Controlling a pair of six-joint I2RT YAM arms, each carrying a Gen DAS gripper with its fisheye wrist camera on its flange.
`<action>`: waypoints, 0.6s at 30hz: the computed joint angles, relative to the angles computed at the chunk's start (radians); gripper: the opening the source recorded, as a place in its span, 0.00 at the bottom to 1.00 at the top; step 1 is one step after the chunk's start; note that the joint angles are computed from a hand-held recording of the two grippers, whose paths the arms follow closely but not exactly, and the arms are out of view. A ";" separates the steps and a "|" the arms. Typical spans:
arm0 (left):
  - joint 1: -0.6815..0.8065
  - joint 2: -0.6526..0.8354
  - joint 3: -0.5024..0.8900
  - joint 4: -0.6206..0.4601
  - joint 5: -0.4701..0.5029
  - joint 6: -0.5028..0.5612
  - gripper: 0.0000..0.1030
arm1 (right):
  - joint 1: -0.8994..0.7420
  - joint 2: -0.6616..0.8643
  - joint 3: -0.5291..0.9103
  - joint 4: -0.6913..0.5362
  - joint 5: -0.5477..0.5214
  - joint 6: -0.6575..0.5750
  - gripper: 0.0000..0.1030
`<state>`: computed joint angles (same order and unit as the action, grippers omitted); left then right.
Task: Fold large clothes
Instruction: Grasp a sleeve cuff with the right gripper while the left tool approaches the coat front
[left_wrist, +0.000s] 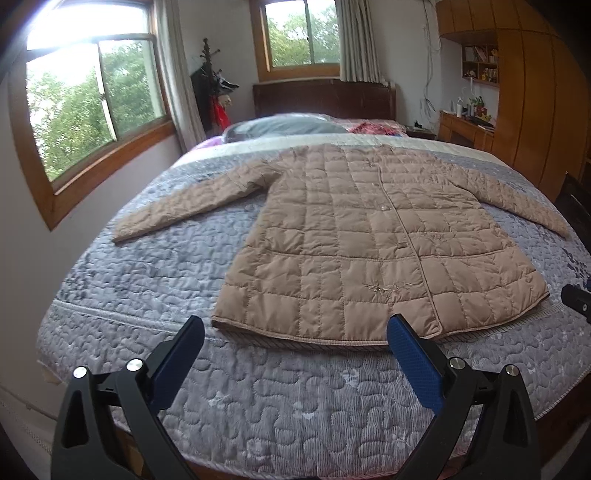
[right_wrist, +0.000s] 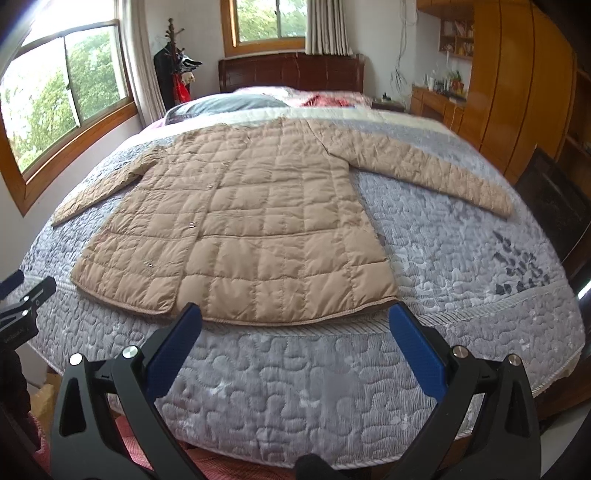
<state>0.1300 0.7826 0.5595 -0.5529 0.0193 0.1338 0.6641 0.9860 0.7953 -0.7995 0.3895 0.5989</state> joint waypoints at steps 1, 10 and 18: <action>0.011 0.063 0.017 0.014 0.029 0.013 0.96 | -0.049 -0.001 -0.007 0.014 -0.041 -0.025 0.97; -0.060 0.650 0.375 0.002 0.191 0.016 0.96 | -0.782 0.174 0.052 0.159 -0.530 -0.299 0.97; -0.193 1.161 1.000 -0.142 0.171 -0.132 0.96 | -1.178 0.656 0.469 0.127 -0.628 -0.425 0.97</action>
<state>-0.0632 1.9435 1.5591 -0.6950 0.1900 0.0017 -0.5140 1.6421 1.2641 -0.6725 -0.2390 0.1743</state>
